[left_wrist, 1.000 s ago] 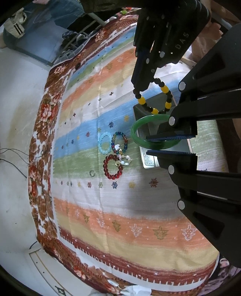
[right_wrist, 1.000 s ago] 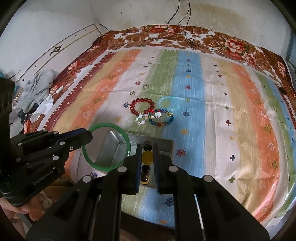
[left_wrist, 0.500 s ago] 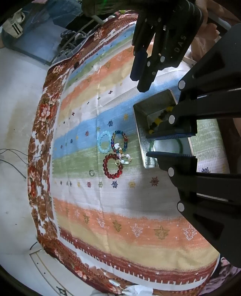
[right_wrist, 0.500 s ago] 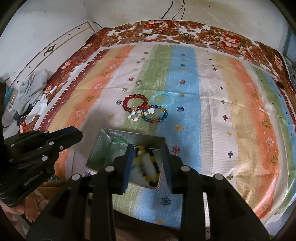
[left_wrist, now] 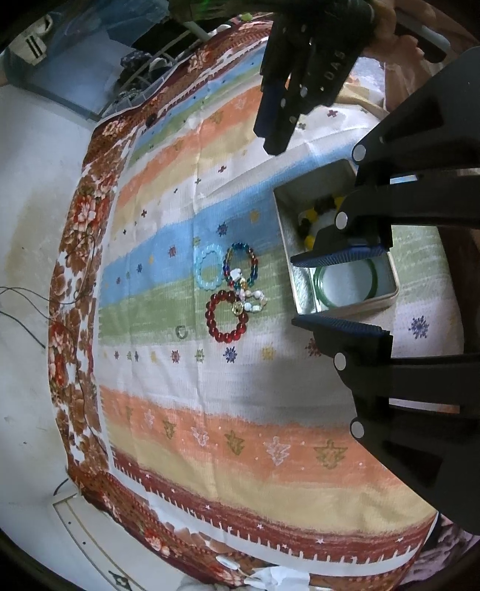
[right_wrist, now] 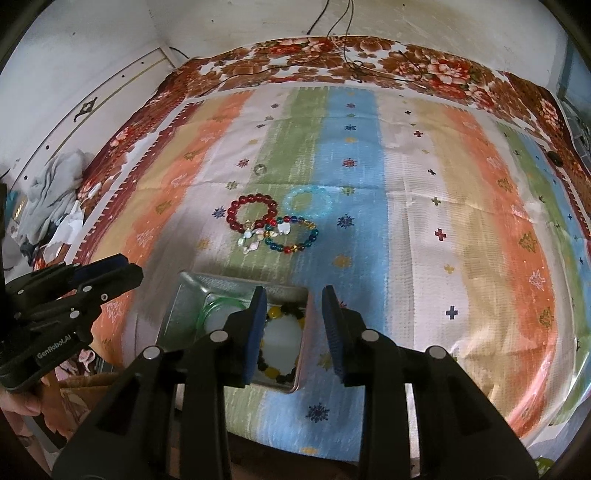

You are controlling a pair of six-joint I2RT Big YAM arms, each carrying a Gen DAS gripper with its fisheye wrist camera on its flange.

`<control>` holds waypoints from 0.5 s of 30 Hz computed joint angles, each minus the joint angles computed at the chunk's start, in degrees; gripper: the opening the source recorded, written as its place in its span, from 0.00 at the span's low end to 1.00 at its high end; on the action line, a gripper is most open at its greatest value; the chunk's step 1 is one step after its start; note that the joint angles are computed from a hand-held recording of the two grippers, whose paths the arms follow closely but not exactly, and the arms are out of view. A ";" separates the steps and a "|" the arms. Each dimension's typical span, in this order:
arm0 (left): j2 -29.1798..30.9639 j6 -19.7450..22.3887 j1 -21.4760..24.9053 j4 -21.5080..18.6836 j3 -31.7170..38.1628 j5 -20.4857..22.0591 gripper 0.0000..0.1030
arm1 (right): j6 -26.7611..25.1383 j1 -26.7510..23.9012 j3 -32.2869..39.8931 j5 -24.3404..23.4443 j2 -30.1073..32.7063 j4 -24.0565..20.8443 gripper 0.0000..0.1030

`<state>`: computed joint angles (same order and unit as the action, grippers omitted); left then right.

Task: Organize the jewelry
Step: 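Open the left tool over the tin while the right tool releases its bracelet inside, then move the left tool toward the red bracelet while the right tool approaches the light blue bracelet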

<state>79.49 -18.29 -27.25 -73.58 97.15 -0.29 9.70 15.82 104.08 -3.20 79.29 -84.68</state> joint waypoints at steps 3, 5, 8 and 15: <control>1.50 0.88 0.60 -0.97 1.32 -0.36 0.29 | -0.10 -0.37 0.97 0.00 1.06 -0.20 0.32; 2.47 1.56 1.05 -1.47 2.23 -0.32 0.30 | -0.23 -0.53 1.57 -0.41 1.82 -0.34 0.33; 3.74 2.05 1.85 -2.20 3.49 -0.19 0.30 | 0.17 -1.26 2.55 -2.16 3.10 -0.68 0.36; 5.84 3.17 2.60 -3.35 5.66 -0.16 0.30 | -0.35 -1.80 3.61 -0.83 4.99 -1.51 0.37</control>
